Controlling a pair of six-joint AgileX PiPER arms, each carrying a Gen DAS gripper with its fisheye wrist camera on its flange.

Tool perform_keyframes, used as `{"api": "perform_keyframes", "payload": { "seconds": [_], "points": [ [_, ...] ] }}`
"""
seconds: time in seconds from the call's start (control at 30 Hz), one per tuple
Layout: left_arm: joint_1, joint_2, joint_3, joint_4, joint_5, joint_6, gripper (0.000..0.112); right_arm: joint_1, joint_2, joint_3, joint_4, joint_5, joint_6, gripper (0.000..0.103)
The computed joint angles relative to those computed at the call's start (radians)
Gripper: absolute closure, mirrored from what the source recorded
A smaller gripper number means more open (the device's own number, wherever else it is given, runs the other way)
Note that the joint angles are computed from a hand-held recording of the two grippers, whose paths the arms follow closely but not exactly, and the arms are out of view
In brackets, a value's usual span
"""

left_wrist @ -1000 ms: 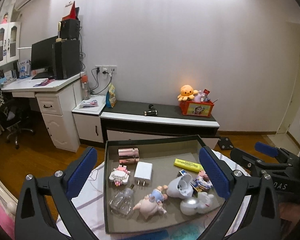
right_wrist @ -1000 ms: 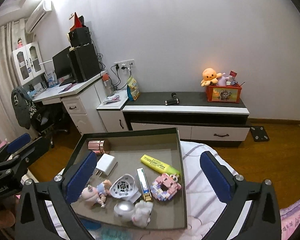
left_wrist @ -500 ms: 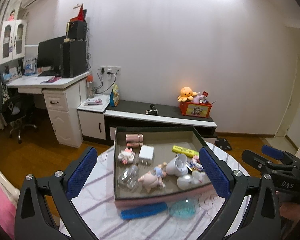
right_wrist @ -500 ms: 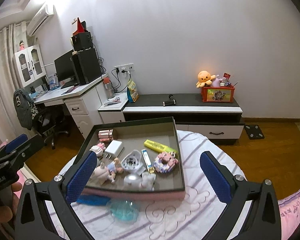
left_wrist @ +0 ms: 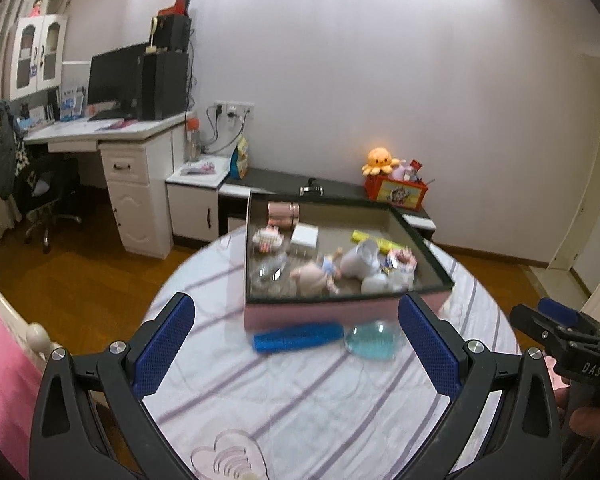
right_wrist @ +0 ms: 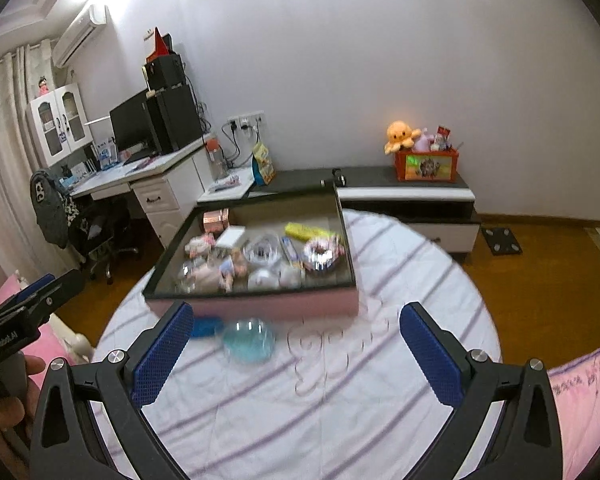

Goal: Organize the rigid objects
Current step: 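Withdraw both tools toward the blue highlighter and clear egg case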

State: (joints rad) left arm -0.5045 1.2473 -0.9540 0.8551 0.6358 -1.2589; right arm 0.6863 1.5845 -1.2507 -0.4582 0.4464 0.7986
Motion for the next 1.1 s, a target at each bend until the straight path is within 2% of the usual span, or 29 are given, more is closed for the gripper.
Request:
{"api": "perform_keyframes", "payload": {
  "seconds": [0.23,0.37,0.67,0.83,1.03,1.1],
  "points": [
    [-0.035,-0.020,0.121,0.001,-0.019,-0.083,0.009,0.011,-0.015,0.146,0.020,-0.045,0.043,0.000],
    [-0.040,-0.008,0.166,-0.012,-0.041,-0.103,0.009,0.007,0.003,0.168,0.051,-0.054,0.030,0.000],
    [0.045,0.046,0.168,-0.081,-0.120,-0.021,0.010,0.025,0.128,0.037,0.135,-0.019,-0.082,0.000],
    [0.122,0.169,0.110,-0.177,-0.193,0.079,0.010,0.007,0.204,-0.036,0.211,-0.002,-0.167,0.000],
    [0.193,0.306,0.032,-0.233,-0.226,0.165,0.010,-0.016,0.283,-0.119,0.273,0.030,-0.247,0.000],
    [0.224,0.332,0.016,-0.292,-0.245,0.252,0.010,-0.019,0.314,-0.153,0.301,0.040,-0.283,0.000]
  ]
}}
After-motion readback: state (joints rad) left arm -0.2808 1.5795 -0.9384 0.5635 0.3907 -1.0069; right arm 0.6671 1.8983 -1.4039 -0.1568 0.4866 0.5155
